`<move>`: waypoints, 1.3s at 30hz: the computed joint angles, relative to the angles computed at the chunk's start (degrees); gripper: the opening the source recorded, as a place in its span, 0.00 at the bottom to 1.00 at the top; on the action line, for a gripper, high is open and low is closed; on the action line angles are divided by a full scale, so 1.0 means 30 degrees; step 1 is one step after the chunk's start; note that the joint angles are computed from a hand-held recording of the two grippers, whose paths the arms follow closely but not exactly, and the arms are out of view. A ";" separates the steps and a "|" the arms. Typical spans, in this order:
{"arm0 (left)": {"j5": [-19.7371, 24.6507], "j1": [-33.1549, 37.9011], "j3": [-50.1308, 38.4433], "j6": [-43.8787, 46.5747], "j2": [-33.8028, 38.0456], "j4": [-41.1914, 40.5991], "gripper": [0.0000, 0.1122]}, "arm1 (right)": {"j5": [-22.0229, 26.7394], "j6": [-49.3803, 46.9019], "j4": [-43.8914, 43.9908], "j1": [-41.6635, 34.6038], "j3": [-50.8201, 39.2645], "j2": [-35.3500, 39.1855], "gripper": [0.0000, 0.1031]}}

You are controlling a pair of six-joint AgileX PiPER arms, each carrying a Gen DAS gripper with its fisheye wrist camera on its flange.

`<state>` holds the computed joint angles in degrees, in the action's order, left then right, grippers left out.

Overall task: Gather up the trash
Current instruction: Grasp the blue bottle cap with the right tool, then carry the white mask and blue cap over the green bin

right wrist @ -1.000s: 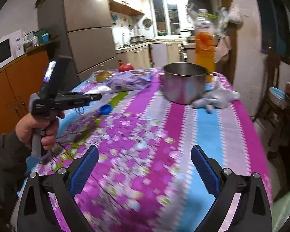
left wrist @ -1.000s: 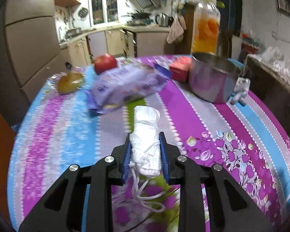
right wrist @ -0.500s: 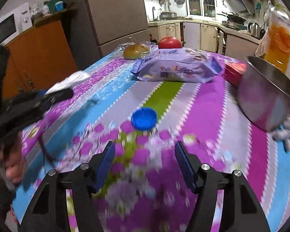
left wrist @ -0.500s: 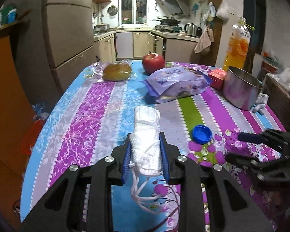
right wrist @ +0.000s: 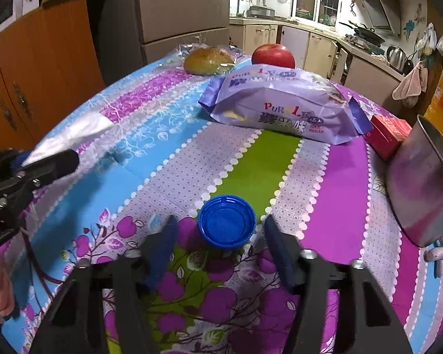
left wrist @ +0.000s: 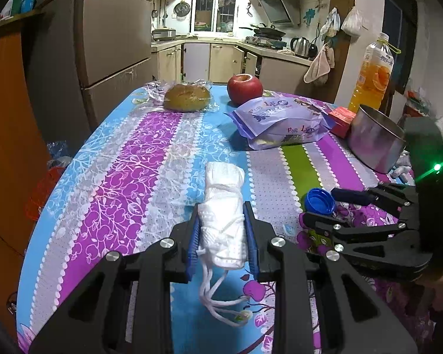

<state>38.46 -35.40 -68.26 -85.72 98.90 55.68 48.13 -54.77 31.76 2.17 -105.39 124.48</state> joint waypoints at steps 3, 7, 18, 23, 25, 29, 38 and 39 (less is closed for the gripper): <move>0.0406 -0.0198 -0.0097 -0.0289 0.0123 0.0338 0.22 | -0.0409 -0.0410 0.0406 -0.0074 0.0578 -0.0210 0.39; 0.1167 -0.0509 -0.0247 -0.0640 0.0175 0.0712 0.22 | -0.1914 -0.1991 0.1812 -0.0377 0.2816 -0.1549 0.39; 0.2980 -0.2134 -0.0586 -0.1496 -0.0052 0.1515 0.22 | -0.2973 -0.9297 0.9138 -0.3401 1.0107 -0.7478 0.39; 0.4467 -0.3700 -0.1236 -0.1904 -0.0049 0.1914 0.22 | -0.1885 -1.2230 1.1824 -0.5744 1.2718 -1.0249 0.39; 0.4956 -0.4360 -0.1569 -0.2032 0.0003 0.2040 0.22 | -0.1076 -1.3040 1.2499 -0.7009 1.3405 -1.1151 0.39; 0.6075 -0.6183 -0.3145 -0.2115 0.0727 0.2285 0.22 | 0.0895 -1.4000 1.3371 -1.0231 1.4163 -1.2446 0.39; 0.7292 -0.9018 -0.8827 -0.0378 0.3743 0.1838 0.22 | 0.4809 -1.4906 1.3228 -1.6877 1.3358 -1.2651 0.39; 0.7395 -0.9261 -0.9584 -0.0008 0.4152 0.1704 0.22 | 0.5229 -1.4951 1.3195 -1.7548 1.3139 -1.2501 0.39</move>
<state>60.64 -63.18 -97.01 -85.75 111.36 60.79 63.82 -99.63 71.34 -50.47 -65.97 86.98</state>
